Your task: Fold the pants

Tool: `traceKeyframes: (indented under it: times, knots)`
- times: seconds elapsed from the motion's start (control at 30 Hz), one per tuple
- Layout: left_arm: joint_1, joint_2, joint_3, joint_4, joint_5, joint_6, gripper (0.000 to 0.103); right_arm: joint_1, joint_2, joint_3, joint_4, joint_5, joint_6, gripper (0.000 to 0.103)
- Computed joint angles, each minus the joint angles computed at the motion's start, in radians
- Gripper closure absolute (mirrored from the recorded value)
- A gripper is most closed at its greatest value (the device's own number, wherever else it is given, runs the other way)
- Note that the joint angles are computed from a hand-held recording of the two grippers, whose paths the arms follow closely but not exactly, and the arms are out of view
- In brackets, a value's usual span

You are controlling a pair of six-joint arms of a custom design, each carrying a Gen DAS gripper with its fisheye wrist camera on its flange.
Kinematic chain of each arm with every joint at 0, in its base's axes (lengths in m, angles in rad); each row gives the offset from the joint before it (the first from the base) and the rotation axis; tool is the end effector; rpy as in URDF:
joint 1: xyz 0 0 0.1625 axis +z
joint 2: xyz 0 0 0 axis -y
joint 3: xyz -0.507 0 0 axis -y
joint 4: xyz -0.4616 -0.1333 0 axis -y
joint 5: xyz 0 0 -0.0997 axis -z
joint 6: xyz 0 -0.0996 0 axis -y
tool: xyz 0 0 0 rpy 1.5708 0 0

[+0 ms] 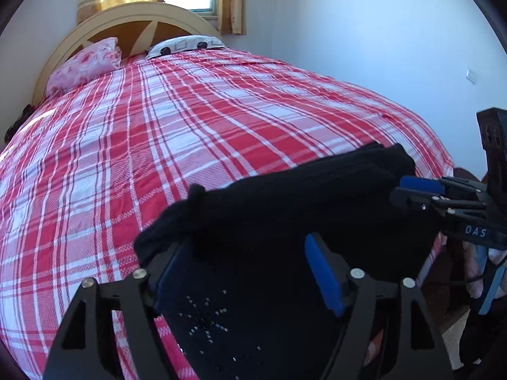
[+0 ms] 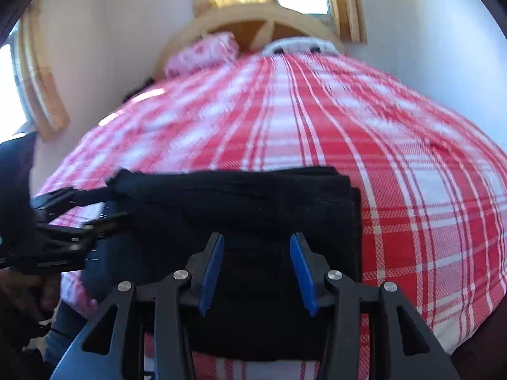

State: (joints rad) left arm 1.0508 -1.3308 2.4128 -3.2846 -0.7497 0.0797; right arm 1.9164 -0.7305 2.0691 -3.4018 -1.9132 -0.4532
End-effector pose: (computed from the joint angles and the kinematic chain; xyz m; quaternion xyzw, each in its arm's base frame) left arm -0.0485 -0.4997 0.2515 0.1390 0.8693 -0.3608 0.3080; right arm 0.3027 -0.5458 0.0160 0.3334 -0.8966 0.2309 0.1779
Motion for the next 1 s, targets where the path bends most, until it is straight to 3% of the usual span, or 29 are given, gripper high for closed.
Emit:
traceKeyframes:
  times: [0.27, 0.37, 0.5, 0.73, 0.87, 0.93, 1.0]
  knots:
    - [0.070, 0.014, -0.064, 0.045, -0.048, -0.044, 0.011, -0.005, 0.000, -0.005, 0.009, -0.003, -0.007, 0.057]
    - [0.050, -0.007, -0.037, 0.026, -0.034, -0.044, 0.012, -0.001, -0.018, 0.005, 0.016, 0.005, 0.009, 0.057]
    - [0.003, -0.054, 0.015, 0.008, 0.040, -0.094, 0.007, 0.010, -0.029, 0.036, -0.049, 0.003, 0.014, 0.057]
    - [-0.026, -0.082, 0.074, 0.041, 0.063, -0.183, 0.001, 0.039, -0.020, 0.095, -0.176, 0.002, -0.078, 0.050]
    - [0.001, -0.050, 0.066, 0.098, 0.058, -0.218, 0.001, 0.046, 0.042, 0.070, -0.161, -0.128, -0.111, 0.046]
    - [0.011, -0.051, 0.071, 0.086, 0.033, -0.227, 0.000, 0.049, 0.063, 0.074, -0.220, -0.131, -0.170, 0.043]
    - [0.012, -0.061, 0.070, 0.099, 0.024, -0.240, 0.000, 0.051, 0.056, 0.075, -0.206, -0.131, -0.161, 0.041]
